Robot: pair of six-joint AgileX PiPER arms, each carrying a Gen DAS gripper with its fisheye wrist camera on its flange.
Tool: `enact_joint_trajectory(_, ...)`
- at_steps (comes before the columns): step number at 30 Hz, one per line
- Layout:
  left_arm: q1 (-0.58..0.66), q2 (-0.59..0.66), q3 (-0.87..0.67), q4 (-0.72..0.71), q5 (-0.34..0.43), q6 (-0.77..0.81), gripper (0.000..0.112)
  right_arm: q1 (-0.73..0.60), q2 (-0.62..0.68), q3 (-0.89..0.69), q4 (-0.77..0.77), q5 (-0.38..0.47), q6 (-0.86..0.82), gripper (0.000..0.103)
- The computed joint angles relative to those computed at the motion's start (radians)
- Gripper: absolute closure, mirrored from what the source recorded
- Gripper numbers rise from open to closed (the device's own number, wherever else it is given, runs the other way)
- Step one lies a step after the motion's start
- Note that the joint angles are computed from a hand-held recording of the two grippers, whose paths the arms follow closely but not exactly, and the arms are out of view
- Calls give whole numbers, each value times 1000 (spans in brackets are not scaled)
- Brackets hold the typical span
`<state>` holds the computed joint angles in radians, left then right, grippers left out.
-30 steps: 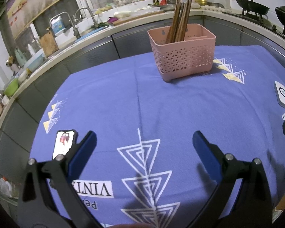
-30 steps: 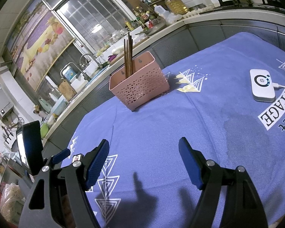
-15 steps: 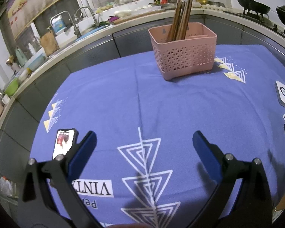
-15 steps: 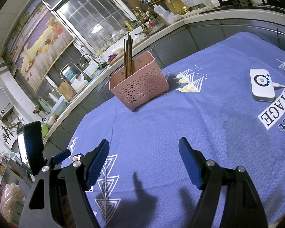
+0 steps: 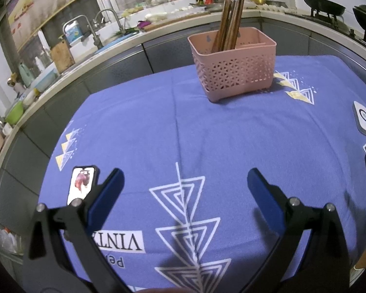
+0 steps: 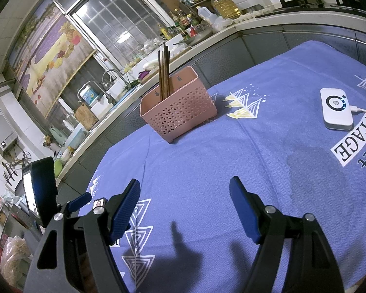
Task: Organize utensils
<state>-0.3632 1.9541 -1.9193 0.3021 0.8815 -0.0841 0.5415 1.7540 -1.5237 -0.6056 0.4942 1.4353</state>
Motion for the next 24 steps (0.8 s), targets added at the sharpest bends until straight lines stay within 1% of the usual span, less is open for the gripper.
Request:
enact_joint_trajectory(4,1,-7,18,1,-13,2,15,1,-1,0,-6,0,4,28)
enact_joint_trajectory(24,-2,-5,15,4,-10,-2,15,-1,0,2,-3,-4,3,28)
